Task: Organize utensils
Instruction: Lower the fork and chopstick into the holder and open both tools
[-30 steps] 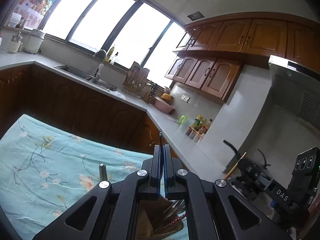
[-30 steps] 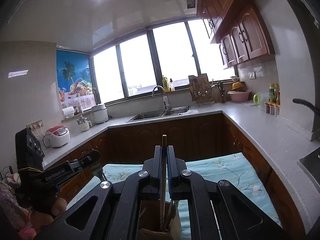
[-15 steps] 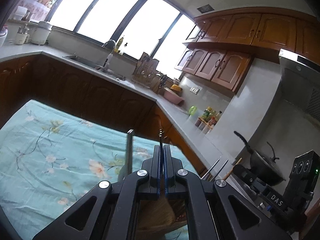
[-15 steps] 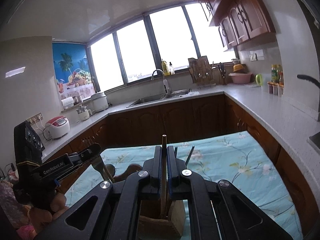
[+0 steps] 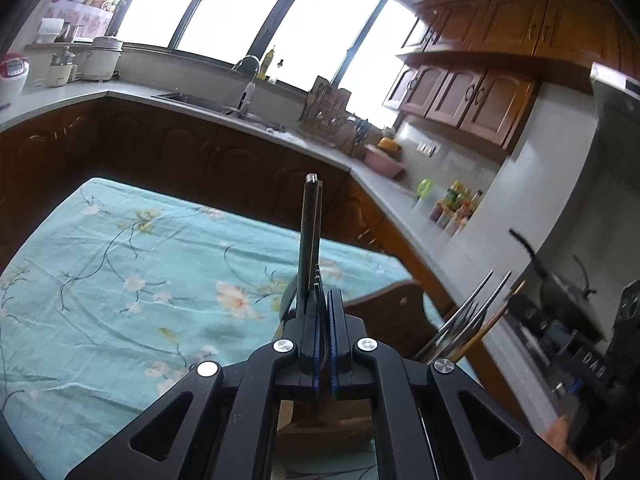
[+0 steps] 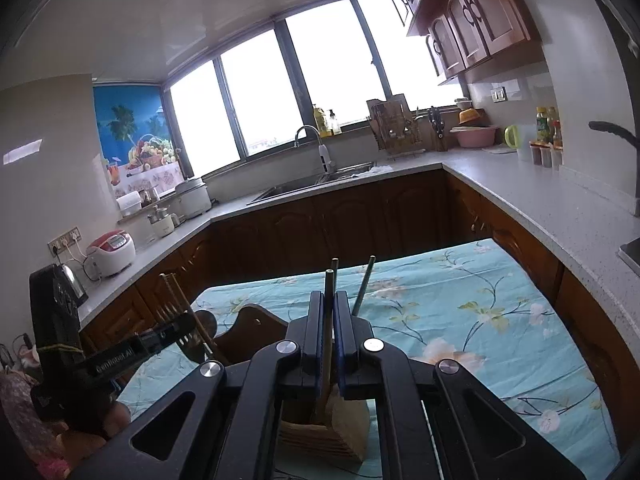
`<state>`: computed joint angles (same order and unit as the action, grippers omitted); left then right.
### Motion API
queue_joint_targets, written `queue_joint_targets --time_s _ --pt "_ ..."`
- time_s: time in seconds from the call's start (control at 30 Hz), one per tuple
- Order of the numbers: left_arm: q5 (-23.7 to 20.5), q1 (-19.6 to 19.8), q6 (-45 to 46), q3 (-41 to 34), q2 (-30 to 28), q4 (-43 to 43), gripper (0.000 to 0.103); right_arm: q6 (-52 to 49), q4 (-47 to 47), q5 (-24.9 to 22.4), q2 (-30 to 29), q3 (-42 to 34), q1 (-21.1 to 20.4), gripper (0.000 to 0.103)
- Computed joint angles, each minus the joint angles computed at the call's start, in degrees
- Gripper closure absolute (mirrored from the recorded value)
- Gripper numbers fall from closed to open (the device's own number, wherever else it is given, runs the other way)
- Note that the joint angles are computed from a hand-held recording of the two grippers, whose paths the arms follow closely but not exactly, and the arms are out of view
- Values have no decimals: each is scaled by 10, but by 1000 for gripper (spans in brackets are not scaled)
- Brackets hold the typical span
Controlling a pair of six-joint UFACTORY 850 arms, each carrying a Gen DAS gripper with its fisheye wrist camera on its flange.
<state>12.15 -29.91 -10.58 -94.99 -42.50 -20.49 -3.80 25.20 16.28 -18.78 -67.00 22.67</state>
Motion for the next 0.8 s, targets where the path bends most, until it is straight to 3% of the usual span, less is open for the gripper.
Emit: queue_joint_targets --time_s 0.13,0.8 --pt "-9 -7 115 -1 8 -111 101 32 -24 -7 -2 -1 -5 98" --pt "-50 -13 260 -3 24 -265 100 66 -51 -26 -10 -4 -4 93"
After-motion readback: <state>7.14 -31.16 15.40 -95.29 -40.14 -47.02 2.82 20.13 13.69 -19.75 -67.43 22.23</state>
